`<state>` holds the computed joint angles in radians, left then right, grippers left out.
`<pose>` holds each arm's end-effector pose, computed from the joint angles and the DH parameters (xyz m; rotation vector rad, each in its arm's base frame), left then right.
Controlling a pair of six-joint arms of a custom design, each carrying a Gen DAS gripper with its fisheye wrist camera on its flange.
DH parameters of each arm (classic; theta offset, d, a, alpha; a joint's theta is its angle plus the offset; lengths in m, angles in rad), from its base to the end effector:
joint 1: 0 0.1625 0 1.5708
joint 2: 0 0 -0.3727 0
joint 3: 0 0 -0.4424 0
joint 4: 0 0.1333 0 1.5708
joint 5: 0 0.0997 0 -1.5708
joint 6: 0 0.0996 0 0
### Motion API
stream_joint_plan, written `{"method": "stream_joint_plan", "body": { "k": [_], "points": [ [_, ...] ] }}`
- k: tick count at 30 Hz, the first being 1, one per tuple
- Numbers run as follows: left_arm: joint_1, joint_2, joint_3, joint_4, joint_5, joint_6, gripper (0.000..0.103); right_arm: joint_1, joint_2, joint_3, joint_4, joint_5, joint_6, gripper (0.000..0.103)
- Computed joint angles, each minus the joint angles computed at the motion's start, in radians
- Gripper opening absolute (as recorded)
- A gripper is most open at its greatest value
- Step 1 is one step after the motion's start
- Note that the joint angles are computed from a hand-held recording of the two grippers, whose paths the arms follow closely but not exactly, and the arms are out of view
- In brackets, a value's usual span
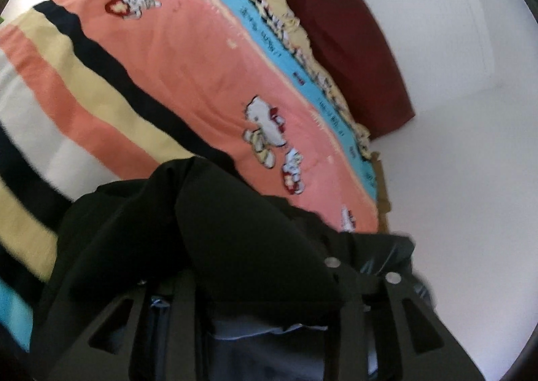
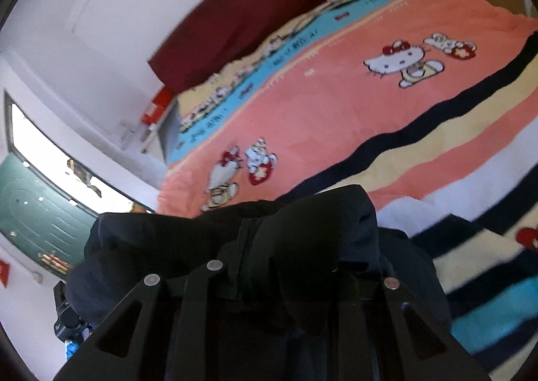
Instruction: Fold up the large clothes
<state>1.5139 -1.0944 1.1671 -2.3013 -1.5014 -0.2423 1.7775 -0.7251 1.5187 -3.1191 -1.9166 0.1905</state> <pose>0.0972 -0.7585 0.4439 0.3071 -2.9263 1.0082 0.2464 -0.6901 0.0943 -0.1669 -2.7322 1.1551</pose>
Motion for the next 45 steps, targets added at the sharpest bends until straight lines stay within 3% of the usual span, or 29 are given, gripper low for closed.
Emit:
{"method": "stream_joint_plan", "body": {
  "k": [2,8,13,17,19,20,22,28,34,39,41,44,45],
  "points": [
    [0.014,0.048,-0.037,0.011,0.003,0.053,0.03,-0.017,0.043,-0.052,0.023,0.0,-0.012,0.02],
    [0.06,0.102,-0.073,-0.022,-0.101,0.067,0.03,-0.045,0.118,-0.131,0.044,0.031,-0.067,0.02],
    [0.07,0.104,-0.099,0.018,-0.142,0.002,0.034,-0.062,0.117,-0.131,0.039,0.092,-0.042,0.026],
    [0.089,0.056,-0.075,-0.006,-0.268,-0.063,0.046,-0.073,0.061,-0.062,-0.011,0.179,-0.019,0.049],
    [0.098,0.032,-0.067,-0.037,-0.331,-0.088,0.05,-0.06,0.036,-0.04,-0.023,0.157,-0.043,0.06],
    [0.102,0.015,-0.061,-0.044,-0.355,-0.095,0.05,-0.051,0.018,-0.024,-0.037,0.147,-0.058,0.072],
    [0.097,-0.01,-0.053,-0.056,-0.364,-0.09,0.05,-0.034,-0.01,0.001,-0.064,0.132,-0.077,0.08],
    [0.015,-0.134,0.053,-0.02,-0.191,0.078,0.05,0.053,-0.047,0.035,-0.081,0.053,-0.22,0.08],
    [-0.134,-0.153,0.155,0.066,0.095,0.295,0.05,0.141,0.067,-0.083,0.055,-0.036,-0.381,0.08],
    [-0.199,-0.04,0.143,0.039,0.295,0.396,0.05,0.162,0.209,-0.263,0.185,-0.113,-0.455,0.08],
    [-0.217,0.033,0.085,0.022,0.384,0.422,0.05,0.157,0.267,-0.359,0.262,-0.152,-0.454,0.08],
    [-0.217,0.15,-0.05,0.059,0.455,0.431,0.051,0.142,0.332,-0.482,0.343,-0.19,-0.452,0.08],
    [-0.217,0.19,-0.096,0.076,0.484,0.445,0.056,0.138,0.35,-0.514,0.355,-0.205,-0.463,0.08]
  ]
}}
